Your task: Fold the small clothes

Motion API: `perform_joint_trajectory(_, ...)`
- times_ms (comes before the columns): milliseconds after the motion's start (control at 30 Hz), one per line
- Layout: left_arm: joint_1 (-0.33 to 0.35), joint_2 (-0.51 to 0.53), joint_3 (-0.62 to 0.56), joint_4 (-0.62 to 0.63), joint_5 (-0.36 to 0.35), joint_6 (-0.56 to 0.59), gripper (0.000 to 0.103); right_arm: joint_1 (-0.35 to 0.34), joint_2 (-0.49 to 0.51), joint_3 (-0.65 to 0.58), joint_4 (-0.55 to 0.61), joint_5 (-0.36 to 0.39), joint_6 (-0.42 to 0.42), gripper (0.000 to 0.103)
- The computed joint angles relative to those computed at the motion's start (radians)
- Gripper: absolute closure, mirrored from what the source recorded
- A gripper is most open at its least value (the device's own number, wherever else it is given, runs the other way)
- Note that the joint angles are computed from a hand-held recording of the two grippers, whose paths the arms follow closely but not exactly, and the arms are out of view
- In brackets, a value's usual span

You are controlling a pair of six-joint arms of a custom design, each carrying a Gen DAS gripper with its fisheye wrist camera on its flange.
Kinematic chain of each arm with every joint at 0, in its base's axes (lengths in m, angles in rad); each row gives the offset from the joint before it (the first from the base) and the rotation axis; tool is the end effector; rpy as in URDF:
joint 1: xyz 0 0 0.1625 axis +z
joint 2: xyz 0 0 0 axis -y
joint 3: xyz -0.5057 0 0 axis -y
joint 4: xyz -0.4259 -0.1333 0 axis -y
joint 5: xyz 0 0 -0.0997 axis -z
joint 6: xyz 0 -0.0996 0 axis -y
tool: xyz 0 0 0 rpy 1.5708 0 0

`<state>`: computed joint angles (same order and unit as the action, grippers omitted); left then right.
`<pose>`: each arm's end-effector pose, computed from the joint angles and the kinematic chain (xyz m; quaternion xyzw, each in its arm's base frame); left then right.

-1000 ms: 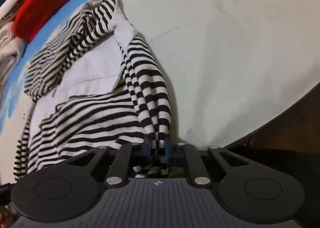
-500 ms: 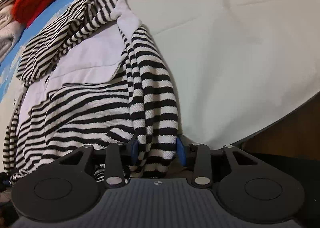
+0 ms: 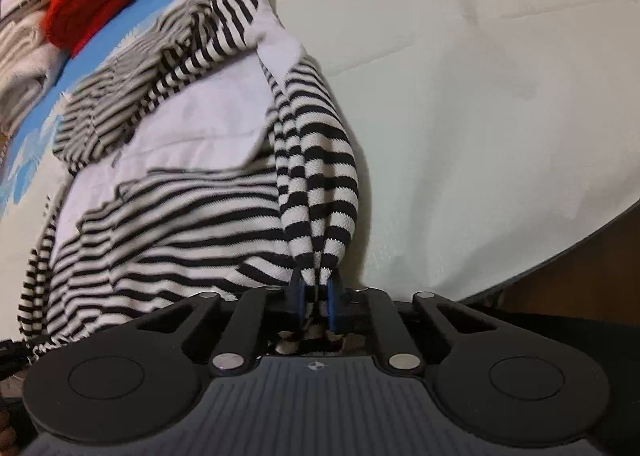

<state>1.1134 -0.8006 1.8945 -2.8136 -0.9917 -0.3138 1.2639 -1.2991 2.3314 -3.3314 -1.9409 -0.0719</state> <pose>-0.1223 -0.6738 0.0795 0.0474 0.9548 -0.1731 0.2370 -0.0554 -0.4968 0.2811 -0.1728 -0.9045 0.3114 0.2348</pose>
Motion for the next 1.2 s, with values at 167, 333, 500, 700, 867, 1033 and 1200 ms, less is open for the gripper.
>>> perform_joint_trajectory(167,-0.039,-0.036,0.007,-0.053,0.000,0.126,0.095,0.016,-0.081,0.011,-0.023,0.090,-0.009,0.095)
perform_joint_trajectory(333,-0.079,-0.102,0.020,-0.062,-0.033,0.192,0.096,0.074,-0.192,0.032,0.001,0.114,-0.020,0.096)
perform_joint_trajectory(500,-0.137,-0.251,0.091,-0.026,-0.097,0.205,0.096,0.128,-0.379,0.091,0.105,0.152,-0.054,0.096)
perform_joint_trajectory(700,-0.159,-0.333,0.125,0.023,-0.148,0.221,0.095,0.129,-0.512,0.111,0.224,0.229,-0.061,0.096)
perform_joint_trajectory(867,-0.083,-0.202,0.003,0.038,-0.154,0.215,0.095,0.097,-0.334,0.018,0.167,0.197,-0.061,0.096)
perform_joint_trajectory(1033,0.010,-0.018,-0.237,0.097,-0.180,0.194,0.095,0.077,-0.133,-0.159,0.152,0.169,-0.096,0.096)
perform_joint_trajectory(1200,0.078,0.134,-0.442,0.133,-0.187,0.116,0.080,0.052,0.037,-0.325,0.123,0.098,-0.067,0.084)
